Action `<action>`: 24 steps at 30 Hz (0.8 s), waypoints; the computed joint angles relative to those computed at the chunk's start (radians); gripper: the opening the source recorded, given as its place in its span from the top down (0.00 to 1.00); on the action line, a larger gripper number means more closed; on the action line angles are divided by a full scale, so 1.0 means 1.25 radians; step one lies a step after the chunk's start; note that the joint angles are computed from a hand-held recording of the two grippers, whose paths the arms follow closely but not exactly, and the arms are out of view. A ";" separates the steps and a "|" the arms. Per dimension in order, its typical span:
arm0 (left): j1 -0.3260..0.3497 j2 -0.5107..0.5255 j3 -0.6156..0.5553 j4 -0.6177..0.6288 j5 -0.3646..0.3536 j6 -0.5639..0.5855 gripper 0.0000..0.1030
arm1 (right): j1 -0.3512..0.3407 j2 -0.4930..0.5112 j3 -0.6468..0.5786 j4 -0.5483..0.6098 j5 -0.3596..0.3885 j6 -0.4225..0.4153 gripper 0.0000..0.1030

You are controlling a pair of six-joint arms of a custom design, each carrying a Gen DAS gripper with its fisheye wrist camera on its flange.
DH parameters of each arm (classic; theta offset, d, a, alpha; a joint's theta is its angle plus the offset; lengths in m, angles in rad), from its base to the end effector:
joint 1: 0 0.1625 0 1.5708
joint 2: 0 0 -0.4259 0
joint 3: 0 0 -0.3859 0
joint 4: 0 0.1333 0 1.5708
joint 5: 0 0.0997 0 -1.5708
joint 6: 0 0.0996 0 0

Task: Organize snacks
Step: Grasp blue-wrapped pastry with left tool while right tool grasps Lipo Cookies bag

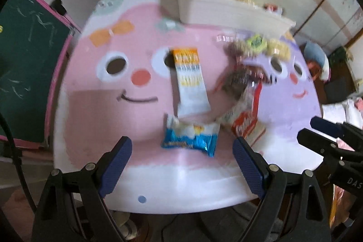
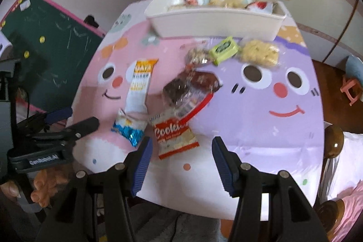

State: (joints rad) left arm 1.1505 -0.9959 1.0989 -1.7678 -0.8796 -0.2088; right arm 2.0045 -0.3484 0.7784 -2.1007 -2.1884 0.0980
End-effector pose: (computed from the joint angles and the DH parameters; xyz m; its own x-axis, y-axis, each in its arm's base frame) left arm -0.1149 -0.7394 0.4132 -0.7962 0.0657 -0.6014 0.2465 0.9430 -0.2234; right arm 0.4293 -0.7471 0.0762 -0.8013 -0.2005 0.5637 -0.3414 0.9270 -0.1556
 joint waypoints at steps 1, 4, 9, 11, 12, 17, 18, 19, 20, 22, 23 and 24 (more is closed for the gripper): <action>0.004 0.003 0.006 -0.001 -0.009 0.007 0.13 | -0.002 0.003 -0.001 0.009 0.002 0.002 0.47; 0.013 0.016 0.010 0.001 -0.020 0.019 0.13 | -0.007 0.012 -0.004 0.026 0.015 -0.008 0.39; 0.031 0.057 -0.024 0.044 -0.021 -0.004 0.13 | -0.012 0.035 -0.015 0.045 0.003 -0.032 0.28; 0.039 0.072 -0.043 0.057 -0.031 -0.015 0.13 | -0.014 0.046 -0.026 0.058 0.000 -0.042 0.27; 0.043 0.083 -0.059 0.072 -0.036 -0.027 0.13 | -0.014 0.053 -0.032 0.063 -0.005 -0.050 0.27; 0.056 0.114 -0.097 0.097 -0.043 -0.046 0.13 | -0.020 0.082 -0.069 0.087 -0.016 -0.063 0.26; 0.058 0.121 -0.105 0.104 -0.043 -0.049 0.13 | -0.022 0.090 -0.081 0.092 -0.018 -0.064 0.26; 0.061 0.129 -0.117 0.113 -0.045 -0.053 0.13 | -0.024 0.098 -0.093 0.099 -0.021 -0.064 0.26; 0.063 0.135 -0.125 0.120 -0.048 -0.058 0.13 | -0.025 0.107 -0.108 0.107 -0.025 -0.063 0.26; 0.067 0.144 -0.138 0.126 -0.054 -0.060 0.13 | -0.028 0.122 -0.132 0.123 -0.030 -0.063 0.26; 0.068 0.146 -0.141 0.126 -0.054 -0.060 0.13 | -0.029 0.126 -0.137 0.125 -0.032 -0.064 0.26; 0.068 0.149 -0.144 0.123 -0.052 -0.056 0.13 | -0.030 0.132 -0.143 0.126 -0.037 -0.066 0.26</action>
State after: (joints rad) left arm 1.2361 -0.8102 0.9195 -1.6134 -0.9450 -0.2792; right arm 1.9665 -0.1837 0.6000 -1.9437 -2.2350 0.0157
